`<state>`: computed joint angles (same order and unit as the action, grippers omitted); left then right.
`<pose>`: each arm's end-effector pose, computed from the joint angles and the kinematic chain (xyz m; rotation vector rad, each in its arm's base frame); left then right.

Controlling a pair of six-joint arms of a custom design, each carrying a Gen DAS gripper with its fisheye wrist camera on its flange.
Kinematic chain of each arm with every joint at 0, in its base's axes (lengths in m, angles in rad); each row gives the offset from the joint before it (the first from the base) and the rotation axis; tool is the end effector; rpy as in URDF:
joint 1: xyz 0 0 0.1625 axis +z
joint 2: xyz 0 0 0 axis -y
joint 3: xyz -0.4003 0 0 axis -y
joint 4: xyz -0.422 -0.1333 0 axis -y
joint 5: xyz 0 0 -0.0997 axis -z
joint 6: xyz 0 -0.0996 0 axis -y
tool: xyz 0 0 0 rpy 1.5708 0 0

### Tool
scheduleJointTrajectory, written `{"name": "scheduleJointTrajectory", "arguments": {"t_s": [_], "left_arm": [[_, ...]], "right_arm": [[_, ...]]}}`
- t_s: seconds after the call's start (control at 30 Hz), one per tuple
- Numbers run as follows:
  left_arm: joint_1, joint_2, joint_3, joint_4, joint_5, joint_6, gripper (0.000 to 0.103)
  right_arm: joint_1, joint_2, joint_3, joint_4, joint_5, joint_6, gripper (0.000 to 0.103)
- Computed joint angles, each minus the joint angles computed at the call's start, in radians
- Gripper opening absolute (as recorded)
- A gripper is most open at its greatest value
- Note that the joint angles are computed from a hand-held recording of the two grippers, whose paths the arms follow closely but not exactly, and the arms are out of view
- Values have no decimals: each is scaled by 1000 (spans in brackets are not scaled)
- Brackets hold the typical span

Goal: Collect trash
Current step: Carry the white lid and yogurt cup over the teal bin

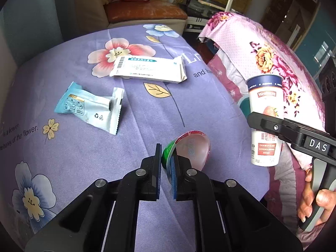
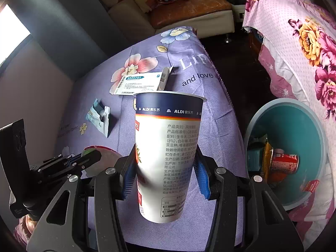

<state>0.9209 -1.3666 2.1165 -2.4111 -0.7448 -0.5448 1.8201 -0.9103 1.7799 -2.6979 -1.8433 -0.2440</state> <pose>-0.1353 -0.5194 0.2086 0.0792 2.4181 -0.6866 0.2608 -0.5927 0.0888 0.6463 -2.7739 0.3697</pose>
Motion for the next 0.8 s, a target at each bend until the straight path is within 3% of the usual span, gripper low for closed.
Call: {"name": "scheduleJointTrajectory", "arguments": {"t_s": [0.8], "left_arm": [[-48,389,-293,20,-97,103,8]], "right_arm": [[-208,-197,122,-154,28,8,47]]}}
